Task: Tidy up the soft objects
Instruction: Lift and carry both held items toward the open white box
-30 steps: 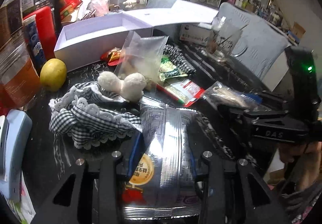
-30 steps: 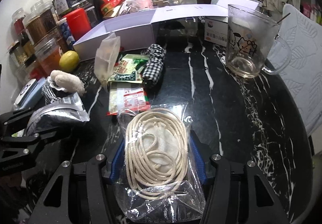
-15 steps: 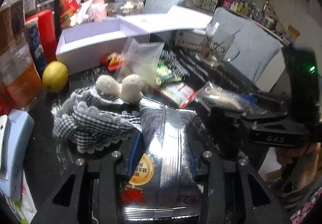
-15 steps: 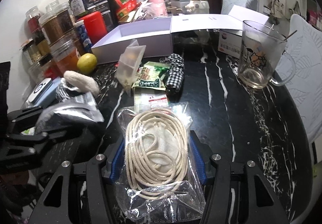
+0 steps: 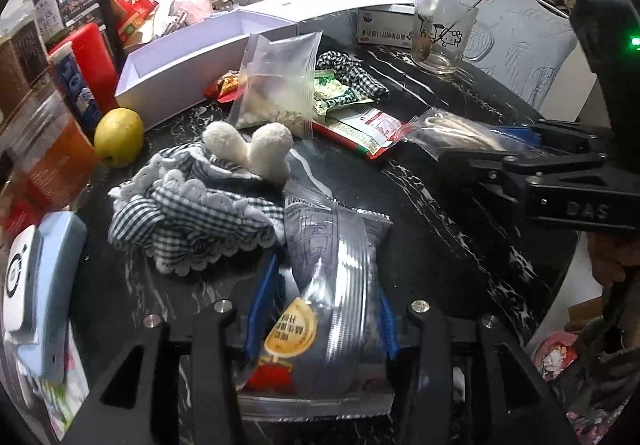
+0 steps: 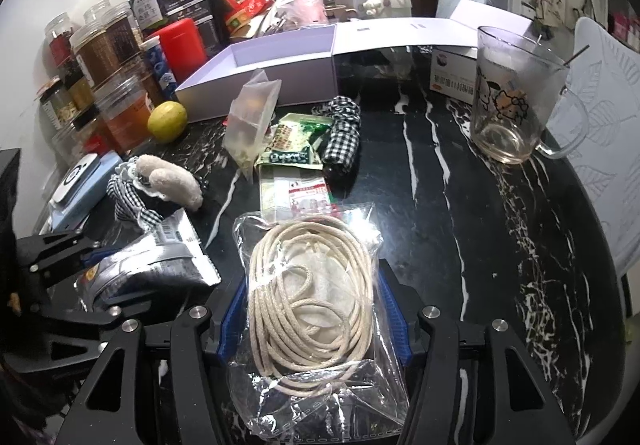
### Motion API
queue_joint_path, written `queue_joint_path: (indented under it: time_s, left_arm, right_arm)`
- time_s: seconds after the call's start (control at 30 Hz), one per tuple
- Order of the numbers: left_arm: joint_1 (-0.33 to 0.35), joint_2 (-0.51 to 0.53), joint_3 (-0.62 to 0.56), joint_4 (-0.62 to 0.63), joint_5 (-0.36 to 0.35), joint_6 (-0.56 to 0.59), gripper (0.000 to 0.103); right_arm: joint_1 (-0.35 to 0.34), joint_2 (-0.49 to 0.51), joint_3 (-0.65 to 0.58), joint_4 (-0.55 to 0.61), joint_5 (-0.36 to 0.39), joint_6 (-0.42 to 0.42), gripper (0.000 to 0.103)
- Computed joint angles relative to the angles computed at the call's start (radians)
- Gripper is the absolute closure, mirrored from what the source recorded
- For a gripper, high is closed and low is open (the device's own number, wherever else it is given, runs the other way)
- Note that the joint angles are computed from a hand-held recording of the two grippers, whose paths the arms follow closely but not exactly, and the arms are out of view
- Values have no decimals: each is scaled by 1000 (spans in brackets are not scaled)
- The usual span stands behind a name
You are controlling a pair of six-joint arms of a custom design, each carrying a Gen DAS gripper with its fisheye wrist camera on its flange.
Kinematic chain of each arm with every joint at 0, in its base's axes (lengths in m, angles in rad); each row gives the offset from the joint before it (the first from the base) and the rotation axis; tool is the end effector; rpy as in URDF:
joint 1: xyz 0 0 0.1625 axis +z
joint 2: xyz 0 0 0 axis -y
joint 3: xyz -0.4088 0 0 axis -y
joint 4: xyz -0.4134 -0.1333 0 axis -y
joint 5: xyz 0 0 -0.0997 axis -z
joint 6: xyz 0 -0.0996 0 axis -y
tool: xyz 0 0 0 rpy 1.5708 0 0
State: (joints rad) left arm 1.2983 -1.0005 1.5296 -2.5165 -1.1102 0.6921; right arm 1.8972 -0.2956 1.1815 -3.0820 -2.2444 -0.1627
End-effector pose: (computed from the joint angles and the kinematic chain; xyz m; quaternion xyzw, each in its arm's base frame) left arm -0.0187 -0.7266 0.2567 0.4000 0.8658 -0.1504 0.2604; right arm 0.3172 -0.7150 -0.0433 0.1188 -0.8960 0.3150 0.2897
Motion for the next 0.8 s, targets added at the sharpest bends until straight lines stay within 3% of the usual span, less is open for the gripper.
queue_joint_path:
  time_s: [0.1, 0.2, 0.3, 0.6, 0.8]
  left_arm:
    - [-8, -28, 43, -32, 10, 7, 59]
    - [-1, -40, 59, -33, -29, 0, 59]
    - [18, -25, 14, 65, -79, -68, 59]
    - [41, -10, -20, 71, -162, -123, 60]
    - [39, -24, -23, 62, -209, -132, 60]
  right_arm:
    - [-2, -1, 3, -2, 4, 2, 45]
    - [-4, -3, 6, -2, 12, -3, 45]
    - [-3, 0, 7, -8, 16, -19, 45]
    - [-1, -4, 30, -26, 25, -31, 46]
    - [-4, -27, 62, -34, 86, -11, 46]
